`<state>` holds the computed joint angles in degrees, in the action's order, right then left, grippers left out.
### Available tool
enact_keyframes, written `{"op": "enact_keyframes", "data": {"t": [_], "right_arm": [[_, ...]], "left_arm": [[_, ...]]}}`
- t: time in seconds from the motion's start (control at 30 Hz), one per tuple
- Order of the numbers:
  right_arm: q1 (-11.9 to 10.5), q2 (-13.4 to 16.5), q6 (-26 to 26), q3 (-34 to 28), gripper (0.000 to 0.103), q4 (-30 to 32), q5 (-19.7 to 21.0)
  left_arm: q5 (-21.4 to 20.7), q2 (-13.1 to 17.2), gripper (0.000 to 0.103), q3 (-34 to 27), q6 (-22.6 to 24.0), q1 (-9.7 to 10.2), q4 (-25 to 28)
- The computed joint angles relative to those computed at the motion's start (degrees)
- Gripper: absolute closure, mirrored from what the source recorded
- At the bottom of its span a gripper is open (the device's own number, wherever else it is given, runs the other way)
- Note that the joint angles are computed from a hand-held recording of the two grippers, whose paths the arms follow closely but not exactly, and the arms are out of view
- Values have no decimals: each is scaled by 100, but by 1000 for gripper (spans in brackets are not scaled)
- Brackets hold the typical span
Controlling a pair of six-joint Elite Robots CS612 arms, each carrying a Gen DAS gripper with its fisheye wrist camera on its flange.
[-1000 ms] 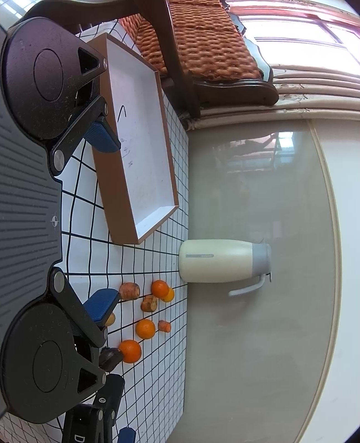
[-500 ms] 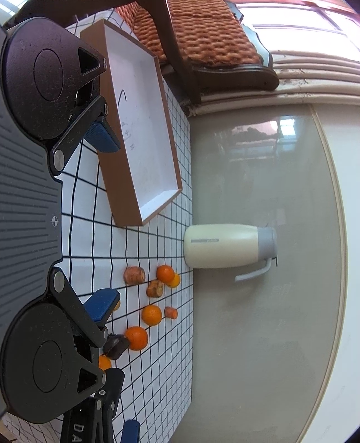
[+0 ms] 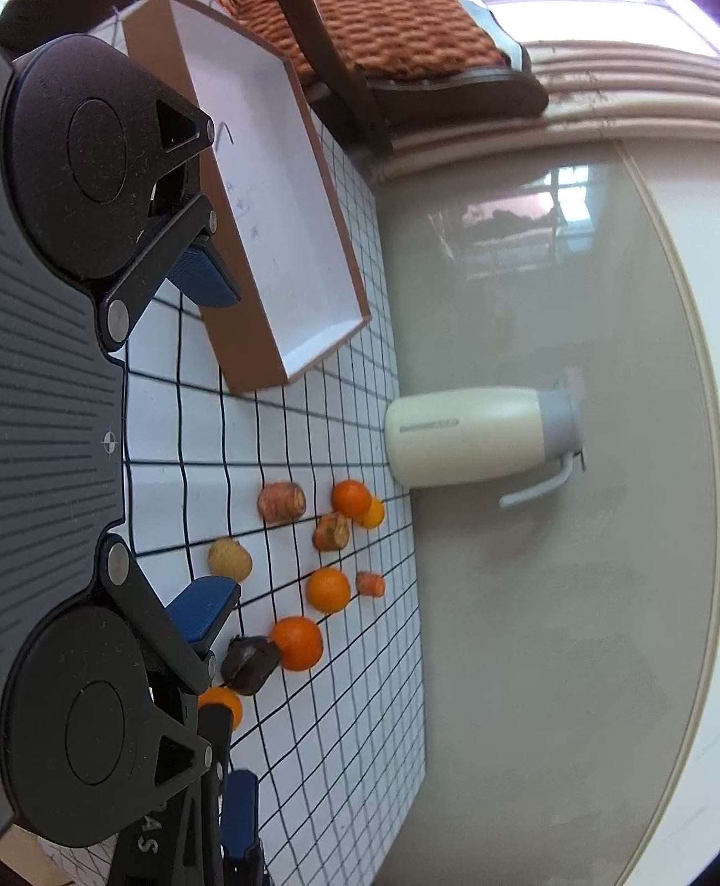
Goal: Organize fruits
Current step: 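Reach the left tool to the tan round fruit and close on it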
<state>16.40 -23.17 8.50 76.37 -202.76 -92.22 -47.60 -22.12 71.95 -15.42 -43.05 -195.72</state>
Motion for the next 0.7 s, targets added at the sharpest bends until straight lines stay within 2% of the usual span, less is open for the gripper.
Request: {"op": "enact_keyframes", "data": {"t": [0.03, 0.07, 0.1, 0.17, 0.3, 0.63, 0.7], "right_arm": [[-2, 15, -14, -30, 63, 29, 7], [5, 30, -42, -69, 64, 86, -33], [6, 40, -56, -100, 65, 167, -34], [-4, 50, -23, -141, 67, 295, 24], [-13, 86, 88, -251, 68, 504, -7], [-56, 120, 193, -334, 78, 630, 243], [-51, 122, 172, -345, 78, 648, 245]], "left_arm": [[-44, 37, 0, -70, 69, 7, 17], [-69, 66, 5, -124, 113, 11, 37], [-152, 88, 15, -174, 160, 24, 78], [-416, 96, 22, -250, 131, 69, 298], [-493, 184, 22, -425, 140, 99, 423], [-857, 392, 23, -878, 244, 204, 761], [-933, 427, 31, -957, 219, 221, 855]]}}
